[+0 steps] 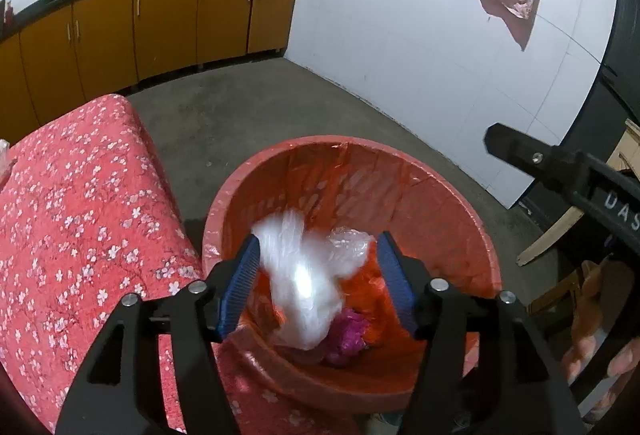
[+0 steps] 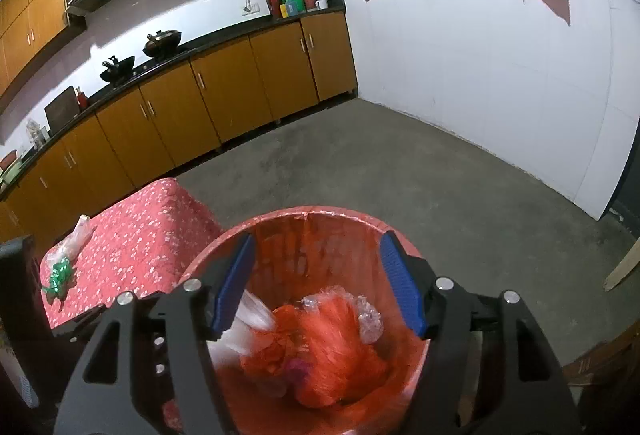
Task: Collect trash
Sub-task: 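Open both tools over the basket to drop the bags, then move both tools back toward the green bag on the bed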
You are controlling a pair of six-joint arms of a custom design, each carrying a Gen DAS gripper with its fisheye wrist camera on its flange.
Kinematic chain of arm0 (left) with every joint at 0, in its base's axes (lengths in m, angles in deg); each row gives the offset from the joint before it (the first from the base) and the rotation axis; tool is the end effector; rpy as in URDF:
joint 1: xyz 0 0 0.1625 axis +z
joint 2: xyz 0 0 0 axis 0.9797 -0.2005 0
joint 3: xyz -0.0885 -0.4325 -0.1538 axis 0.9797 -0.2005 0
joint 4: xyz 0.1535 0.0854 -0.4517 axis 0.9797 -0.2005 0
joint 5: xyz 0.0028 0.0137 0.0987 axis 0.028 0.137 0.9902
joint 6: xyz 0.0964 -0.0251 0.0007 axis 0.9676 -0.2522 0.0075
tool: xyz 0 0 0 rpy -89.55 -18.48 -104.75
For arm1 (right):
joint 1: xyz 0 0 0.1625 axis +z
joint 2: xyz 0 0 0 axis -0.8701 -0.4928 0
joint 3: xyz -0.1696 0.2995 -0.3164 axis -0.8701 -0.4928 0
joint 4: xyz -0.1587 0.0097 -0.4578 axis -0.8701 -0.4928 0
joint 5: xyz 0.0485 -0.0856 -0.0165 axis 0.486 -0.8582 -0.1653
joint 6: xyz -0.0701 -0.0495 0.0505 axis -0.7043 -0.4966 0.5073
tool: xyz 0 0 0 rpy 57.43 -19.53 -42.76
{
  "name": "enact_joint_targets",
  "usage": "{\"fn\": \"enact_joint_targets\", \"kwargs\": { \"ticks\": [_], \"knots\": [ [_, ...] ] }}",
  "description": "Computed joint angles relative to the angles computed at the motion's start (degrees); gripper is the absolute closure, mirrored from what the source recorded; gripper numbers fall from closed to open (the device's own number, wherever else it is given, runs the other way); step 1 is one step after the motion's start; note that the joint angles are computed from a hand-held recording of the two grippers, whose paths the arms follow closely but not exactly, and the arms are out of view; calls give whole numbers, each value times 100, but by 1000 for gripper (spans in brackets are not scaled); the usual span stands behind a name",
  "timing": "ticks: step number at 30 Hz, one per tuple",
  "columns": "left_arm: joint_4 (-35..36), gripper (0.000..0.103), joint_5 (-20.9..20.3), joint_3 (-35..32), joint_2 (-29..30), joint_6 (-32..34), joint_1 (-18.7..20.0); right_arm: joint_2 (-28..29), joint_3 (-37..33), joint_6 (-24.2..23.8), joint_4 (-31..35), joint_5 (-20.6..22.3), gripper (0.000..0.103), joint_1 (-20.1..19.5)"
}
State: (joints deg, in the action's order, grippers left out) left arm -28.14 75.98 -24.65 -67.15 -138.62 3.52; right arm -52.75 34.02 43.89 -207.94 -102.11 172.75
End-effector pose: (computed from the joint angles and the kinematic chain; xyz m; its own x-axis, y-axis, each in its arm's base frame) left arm 0.0562 -0.7637 0.2730 -0.7769 0.3622 -0.5150 0.5940 0.6928 -0.4088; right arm 0.3656 -0.7204 -0.1183 -0.8262 0.1334 0.5474 -0.3949 0.5558 -0.7315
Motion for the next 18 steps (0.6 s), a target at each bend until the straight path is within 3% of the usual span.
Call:
{"fn": "enact_joint_targets", "kwargs": {
  "ticks": [9, 18],
  "knots": [
    [-280, 37, -220, 146, -220, -79, 107, 117, -98, -327, -312, -312, 32, 58],
    [-692, 33, -563, 325, -572, -124, 286, 425, -496, -712, -423, -437, 15, 188]
  ]
}}
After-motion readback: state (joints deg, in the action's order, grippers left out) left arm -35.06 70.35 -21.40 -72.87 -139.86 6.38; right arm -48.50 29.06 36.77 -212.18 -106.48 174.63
